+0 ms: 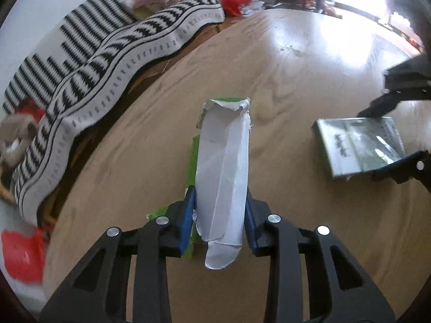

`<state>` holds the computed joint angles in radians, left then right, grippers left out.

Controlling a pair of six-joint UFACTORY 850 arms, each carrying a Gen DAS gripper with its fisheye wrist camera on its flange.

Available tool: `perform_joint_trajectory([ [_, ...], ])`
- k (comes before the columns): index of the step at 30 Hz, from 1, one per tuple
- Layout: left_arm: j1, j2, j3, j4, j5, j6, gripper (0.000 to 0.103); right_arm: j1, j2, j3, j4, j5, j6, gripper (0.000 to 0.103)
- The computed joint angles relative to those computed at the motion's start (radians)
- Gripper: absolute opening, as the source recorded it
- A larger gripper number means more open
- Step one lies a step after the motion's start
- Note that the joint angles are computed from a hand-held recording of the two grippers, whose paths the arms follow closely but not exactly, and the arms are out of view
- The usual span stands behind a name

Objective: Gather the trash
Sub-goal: 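Grasp grey cigarette pack with right tool while left tool grasps green snack bag, then carry cigarette pack and snack bag over the black bin and release both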

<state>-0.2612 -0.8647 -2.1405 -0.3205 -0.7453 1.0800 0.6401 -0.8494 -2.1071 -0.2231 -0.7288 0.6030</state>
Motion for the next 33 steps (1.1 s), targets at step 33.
perform_joint_trajectory([
  [33,-0.271,0.548,0.757,-0.185,0.201,-0.318,0.032,0.261,0.755,0.96,-0.574,-0.206,1.183,0.058],
])
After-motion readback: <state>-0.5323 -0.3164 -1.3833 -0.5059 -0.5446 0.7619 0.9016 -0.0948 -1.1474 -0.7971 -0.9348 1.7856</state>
